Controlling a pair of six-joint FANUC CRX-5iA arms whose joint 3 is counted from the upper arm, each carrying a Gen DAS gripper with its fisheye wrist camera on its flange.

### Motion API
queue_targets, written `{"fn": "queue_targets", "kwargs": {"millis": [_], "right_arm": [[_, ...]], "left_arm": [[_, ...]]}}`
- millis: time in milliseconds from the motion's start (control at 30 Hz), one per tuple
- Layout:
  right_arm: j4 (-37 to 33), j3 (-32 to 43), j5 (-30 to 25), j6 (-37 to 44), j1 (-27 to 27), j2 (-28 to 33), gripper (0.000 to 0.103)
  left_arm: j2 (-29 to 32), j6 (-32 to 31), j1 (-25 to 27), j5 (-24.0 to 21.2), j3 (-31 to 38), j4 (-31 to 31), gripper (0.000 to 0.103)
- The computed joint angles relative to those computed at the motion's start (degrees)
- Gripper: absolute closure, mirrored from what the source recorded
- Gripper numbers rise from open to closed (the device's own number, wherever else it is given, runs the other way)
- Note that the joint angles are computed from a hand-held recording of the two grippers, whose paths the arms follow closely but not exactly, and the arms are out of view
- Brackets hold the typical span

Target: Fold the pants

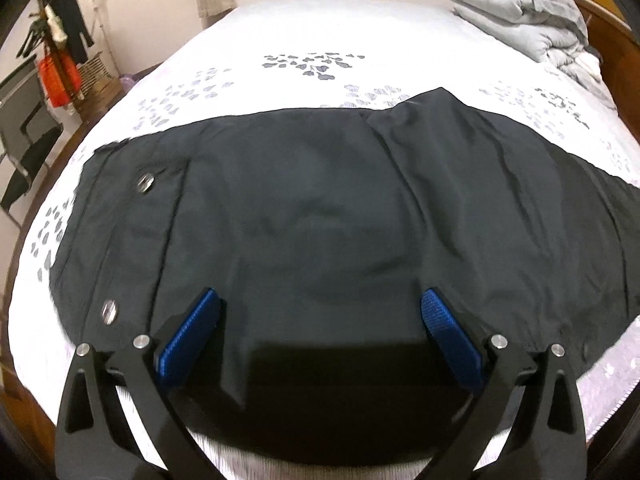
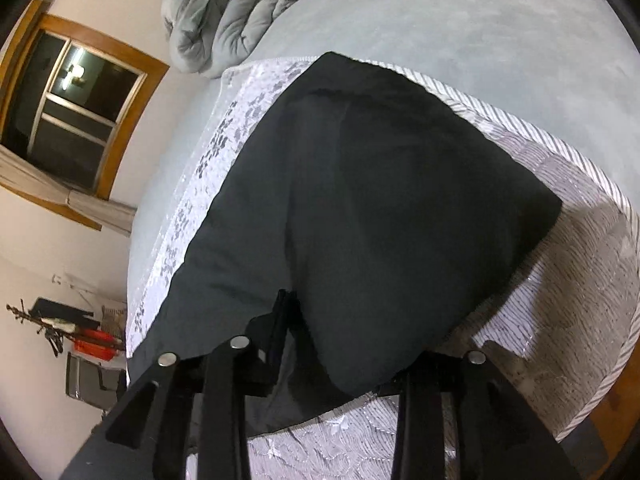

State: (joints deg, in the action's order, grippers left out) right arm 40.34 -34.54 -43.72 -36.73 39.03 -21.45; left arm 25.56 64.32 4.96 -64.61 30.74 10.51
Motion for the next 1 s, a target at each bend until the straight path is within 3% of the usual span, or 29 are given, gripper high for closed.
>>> {"fn": "queue_targets", "kwargs": {"millis": [100,267,433,633,800,1000], "right_arm": [[4.60,-2.96,3.12,-8.34,-0.98,-1.09,0.068],[2.53,0.30,0.64,-4.85,-1.10,1.01,0.085],[-3.72,8.32,-8.26,6.04,-0.07,5.38,0.090],[-4.22,16.29,-18.15,13.72,2.13,9.62,0.092],[-3.26,27.81,-28.69,26.27,4.04,17.82,0.092],[-1.30,32.80,-29.72,30.73,5.73,21.72,0.092]], "left_arm": [[-2.44,0.18,0.92,1.22,-3.68,1.93,0.003],[-2.29,1.89,0.55,-0.11,-4.03,1.22,0.003],[-3.11,0.40,0.73,2.51,-6.60,2.07,0.003],[-3.16,1.86,1.11,1.47,-6.32,4.48,0.003],[-3.12,4.34,0.35,0.83,-6.23,9.53,0.003],[-2.61,2.45,-4.01,0.95,-5.18,8.39,0.003]]}}
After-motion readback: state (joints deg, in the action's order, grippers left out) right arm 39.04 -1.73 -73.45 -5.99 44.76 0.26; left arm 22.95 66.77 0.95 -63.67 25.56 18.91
